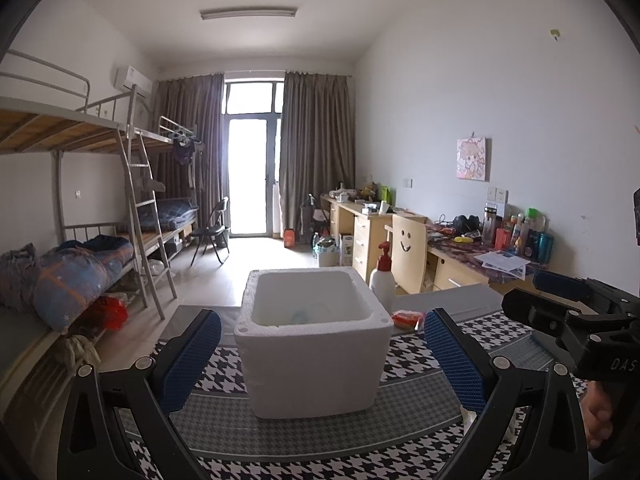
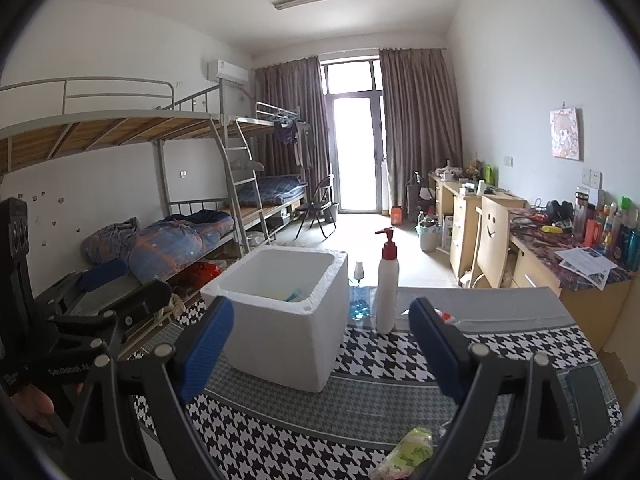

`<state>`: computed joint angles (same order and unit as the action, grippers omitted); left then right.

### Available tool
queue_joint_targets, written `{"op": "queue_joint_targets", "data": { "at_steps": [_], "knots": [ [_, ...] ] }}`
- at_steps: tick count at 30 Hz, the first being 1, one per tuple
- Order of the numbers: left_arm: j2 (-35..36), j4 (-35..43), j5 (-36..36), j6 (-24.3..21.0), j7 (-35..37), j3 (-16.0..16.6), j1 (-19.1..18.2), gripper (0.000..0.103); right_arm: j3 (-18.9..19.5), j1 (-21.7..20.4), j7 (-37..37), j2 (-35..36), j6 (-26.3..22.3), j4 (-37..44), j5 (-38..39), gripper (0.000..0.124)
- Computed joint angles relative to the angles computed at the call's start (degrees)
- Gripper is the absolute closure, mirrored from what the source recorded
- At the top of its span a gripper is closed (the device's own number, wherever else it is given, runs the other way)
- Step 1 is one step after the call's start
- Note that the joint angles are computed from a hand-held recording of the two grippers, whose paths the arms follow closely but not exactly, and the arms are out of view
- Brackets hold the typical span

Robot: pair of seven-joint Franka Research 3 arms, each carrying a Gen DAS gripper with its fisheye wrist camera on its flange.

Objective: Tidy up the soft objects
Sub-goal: 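Withdraw both grippers from the box back toward the remaining soft items, then move both grippers toward the green packet and grey sock on the table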

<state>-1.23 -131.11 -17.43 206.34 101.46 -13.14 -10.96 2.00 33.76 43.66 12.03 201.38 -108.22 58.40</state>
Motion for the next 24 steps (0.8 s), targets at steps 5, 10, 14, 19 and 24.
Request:
{"op": "queue_joint_targets", "data": {
  "at_steps": [5,10,14,19,24],
  "knots": [
    [-0.4,-1.0,3.0,0.3,-2.9,0.3,0.2,0.001,1.4,-1.2,3.4,-0.6,1.2,-2.3,-3.0,0.032],
    [-0.2,-1.8,7.2,1.1,-6.3,0.7,0.6,0.001,1.6,-1.3,3.9,-1.1,2.0,-3.1,-3.2,0.032],
    [0.0,-2.1,11.6,1.6,-9.8,1.3,1.0,0.001,2.1,-1.5,3.8,-1.3,3.0,-4.0,-2.9,0.032],
    [0.5,-2.1,18.2,2.1,-15.8,2.3,1.8,0.001,3.0,-2.4,5.4,-1.9,3.8,-5.5,-3.6,0.032],
    [1.1,-2.2,22.1,2.4,-18.9,2.6,2.2,0.001,3.2,-2.7,5.3,-2.2,4.5,-6.3,-2.4,0.032]
  ]
}}
